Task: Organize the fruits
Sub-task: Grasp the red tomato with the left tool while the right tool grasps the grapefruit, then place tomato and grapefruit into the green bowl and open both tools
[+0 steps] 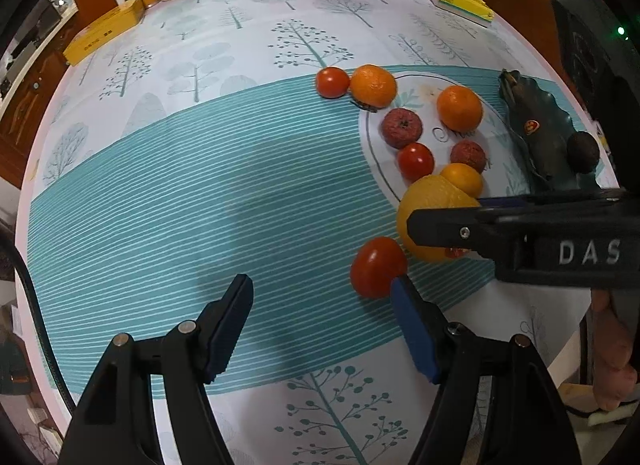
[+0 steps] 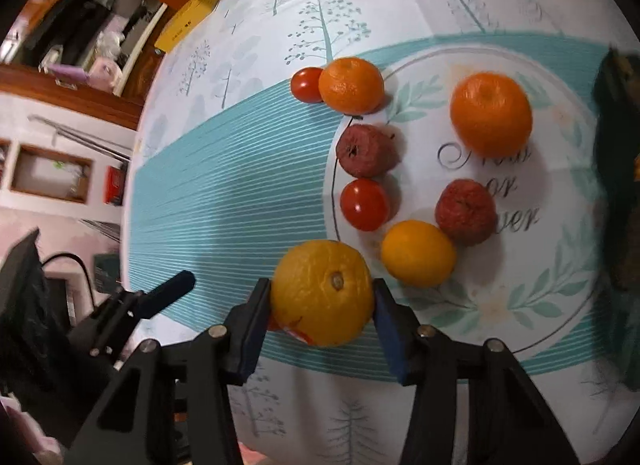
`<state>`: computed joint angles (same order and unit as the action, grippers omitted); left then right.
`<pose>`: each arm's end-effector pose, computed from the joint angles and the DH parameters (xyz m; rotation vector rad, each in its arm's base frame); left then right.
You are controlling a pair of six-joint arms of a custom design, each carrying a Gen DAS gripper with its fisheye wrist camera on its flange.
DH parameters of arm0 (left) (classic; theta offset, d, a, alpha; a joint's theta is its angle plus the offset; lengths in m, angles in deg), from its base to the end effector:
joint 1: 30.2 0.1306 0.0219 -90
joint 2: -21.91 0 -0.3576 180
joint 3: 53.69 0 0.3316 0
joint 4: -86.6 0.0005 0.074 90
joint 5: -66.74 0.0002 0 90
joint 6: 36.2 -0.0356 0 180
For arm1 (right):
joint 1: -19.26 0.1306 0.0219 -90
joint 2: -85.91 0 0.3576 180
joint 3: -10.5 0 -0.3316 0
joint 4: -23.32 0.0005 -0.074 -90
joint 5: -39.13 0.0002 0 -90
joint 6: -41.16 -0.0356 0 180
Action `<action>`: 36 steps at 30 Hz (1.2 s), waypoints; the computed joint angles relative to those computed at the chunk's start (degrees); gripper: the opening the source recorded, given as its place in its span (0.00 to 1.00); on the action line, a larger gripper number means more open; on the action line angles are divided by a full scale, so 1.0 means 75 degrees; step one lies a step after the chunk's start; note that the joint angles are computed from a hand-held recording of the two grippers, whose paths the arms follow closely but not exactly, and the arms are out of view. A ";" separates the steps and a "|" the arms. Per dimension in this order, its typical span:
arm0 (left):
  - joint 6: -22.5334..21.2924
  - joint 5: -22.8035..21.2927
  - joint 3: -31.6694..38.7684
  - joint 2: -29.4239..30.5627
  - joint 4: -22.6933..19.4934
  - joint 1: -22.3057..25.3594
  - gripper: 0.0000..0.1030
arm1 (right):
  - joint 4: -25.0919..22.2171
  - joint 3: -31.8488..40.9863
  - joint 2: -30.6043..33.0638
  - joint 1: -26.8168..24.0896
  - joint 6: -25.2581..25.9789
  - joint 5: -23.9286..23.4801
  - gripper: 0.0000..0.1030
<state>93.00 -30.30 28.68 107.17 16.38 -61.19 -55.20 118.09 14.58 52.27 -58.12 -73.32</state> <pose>0.3064 -0.1795 0.3656 -0.2283 2.8197 -0.0991 0.4013 0.2763 0.3580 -0.6796 2.9674 0.6633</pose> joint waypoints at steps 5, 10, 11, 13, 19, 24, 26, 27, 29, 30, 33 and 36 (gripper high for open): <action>-0.0108 0.0221 0.0093 0.0238 0.0181 -0.0015 0.68 | -0.0406 0.0266 -0.0004 -0.0029 0.0351 0.0737 0.48; -0.0207 0.0539 0.0249 0.0574 0.0296 -0.0003 0.45 | -0.0571 0.0247 -0.0140 -0.0240 0.0496 0.0923 0.47; -0.0196 0.0578 0.0255 0.0611 0.0302 -0.0016 0.36 | -0.0569 0.0225 -0.0168 -0.0274 0.0497 0.0910 0.47; -0.0118 0.0633 0.0303 0.0702 0.0289 -0.0055 0.32 | -0.0545 0.0154 -0.0237 -0.0331 0.0525 0.0905 0.47; 0.0139 0.0367 0.0599 0.0888 0.0109 -0.0276 0.30 | -0.0617 -0.0027 -0.0397 -0.0490 0.0769 0.0928 0.47; 0.0210 -0.0056 0.1436 0.1050 -0.0180 -0.0547 0.29 | -0.0679 -0.0002 -0.0656 -0.0675 0.1053 0.0986 0.47; 0.0193 -0.0277 0.1982 0.1148 -0.0365 -0.0663 0.29 | -0.0673 0.0104 -0.0819 -0.0823 0.1242 0.1021 0.47; 0.0184 -0.0397 0.2304 0.1227 -0.0464 -0.0725 0.29 | -0.0670 0.0187 -0.0914 -0.0909 0.1346 0.1039 0.47; 0.0098 -0.0632 0.2994 0.1380 -0.0691 -0.0805 0.29 | -0.0638 0.0294 -0.1077 -0.1035 0.1487 0.1075 0.47; 0.0055 -0.0790 0.3541 0.1571 -0.0839 -0.0904 0.29 | -0.0633 0.0367 -0.1163 -0.1151 0.1593 0.1077 0.47; -0.0120 -0.1041 0.4826 0.2101 -0.1239 -0.1071 0.29 | -0.0639 0.0625 -0.1406 -0.1610 0.1917 0.1056 0.47; -0.0237 -0.1249 0.6570 0.3018 -0.1854 -0.1332 0.29 | -0.0684 0.0976 -0.1514 -0.2235 0.2220 0.0941 0.47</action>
<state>91.23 -39.66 77.95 129.81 2.48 -71.18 -60.33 125.41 3.22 35.51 -41.47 -66.26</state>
